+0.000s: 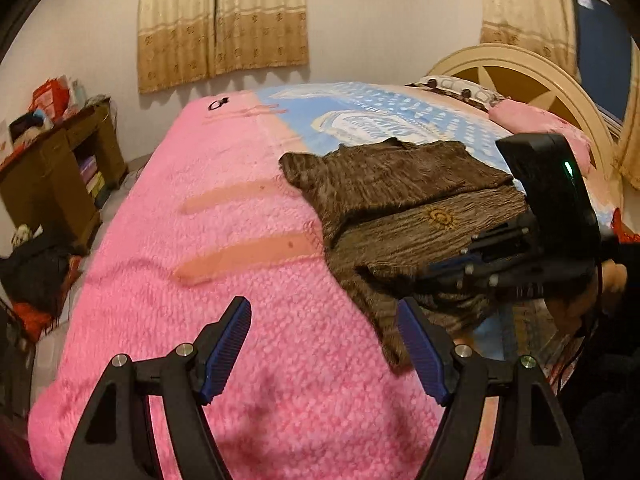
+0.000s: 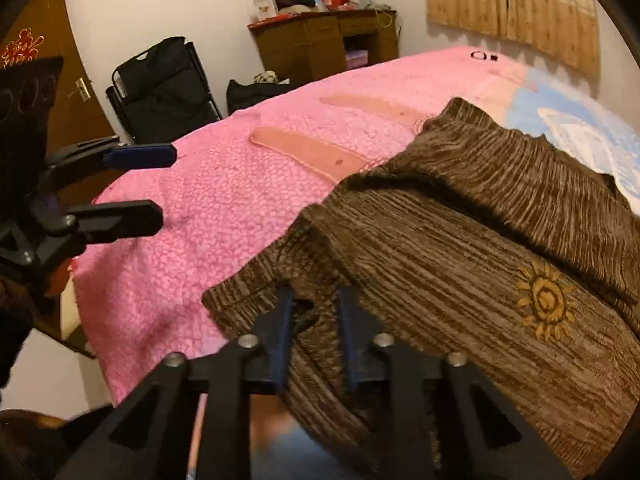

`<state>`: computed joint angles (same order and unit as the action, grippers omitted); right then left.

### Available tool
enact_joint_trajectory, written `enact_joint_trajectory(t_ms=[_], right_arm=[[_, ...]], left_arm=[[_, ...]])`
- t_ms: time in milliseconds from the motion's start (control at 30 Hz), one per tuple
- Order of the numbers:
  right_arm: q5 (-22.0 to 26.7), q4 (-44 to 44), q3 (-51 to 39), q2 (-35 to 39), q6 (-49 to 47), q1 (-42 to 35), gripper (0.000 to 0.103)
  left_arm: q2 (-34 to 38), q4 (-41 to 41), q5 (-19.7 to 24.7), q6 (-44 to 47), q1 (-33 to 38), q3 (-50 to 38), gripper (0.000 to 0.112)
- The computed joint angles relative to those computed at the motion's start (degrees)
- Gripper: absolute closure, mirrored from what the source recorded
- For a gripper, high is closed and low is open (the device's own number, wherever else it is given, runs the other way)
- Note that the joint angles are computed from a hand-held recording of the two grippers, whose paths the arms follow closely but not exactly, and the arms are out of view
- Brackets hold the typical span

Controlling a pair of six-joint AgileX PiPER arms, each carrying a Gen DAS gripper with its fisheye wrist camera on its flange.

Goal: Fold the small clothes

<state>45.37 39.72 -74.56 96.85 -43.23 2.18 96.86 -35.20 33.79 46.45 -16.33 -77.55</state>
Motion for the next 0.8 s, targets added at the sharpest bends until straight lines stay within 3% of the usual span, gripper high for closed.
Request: enact_joint_trajectory(t_ms=[100, 267, 533, 600, 667, 700, 800], right_arm=[[3.77, 5.57, -2.07, 1.46, -0.15, -5.32, 0.093], [10.58, 11.83, -6.86, 4.7, 0.2, -10.7, 0.093], [16.81, 12.44, -11.92, 4.58, -3.01, -12.37, 0.093], [18.34, 12.59, -12.48, 4.7, -4.13, -13.14, 0.093], [18.92, 12.68, -13.19, 5.26, -5.47, -13.16, 0.093], [18.99, 12.76, -13.45, 5.55, -5.84, -13.12, 0.093], [19.66, 14.65, -13.66, 6.29, -7.03, -13.69, 0.093]], left_arm=[[3.55, -3.0, 2.7, 3.4, -0.67, -4.62, 0.037], [9.96, 1.77, 6.25, 5.35, -4.42, -13.71, 0.037], [22.91, 1.99, 17.93, 12.92, -6.82, -31.93, 0.037], [24.71, 0.36, 18.69, 14.81, -7.11, -33.72, 0.038], [26.35, -0.76, 20.74, 14.74, -7.31, -36.12, 0.061], [27.2, -0.83, 22.02, 13.88, -7.45, -37.52, 0.084], [27.19, 1.98, 21.28, 11.39, -8.72, -36.85, 0.096]])
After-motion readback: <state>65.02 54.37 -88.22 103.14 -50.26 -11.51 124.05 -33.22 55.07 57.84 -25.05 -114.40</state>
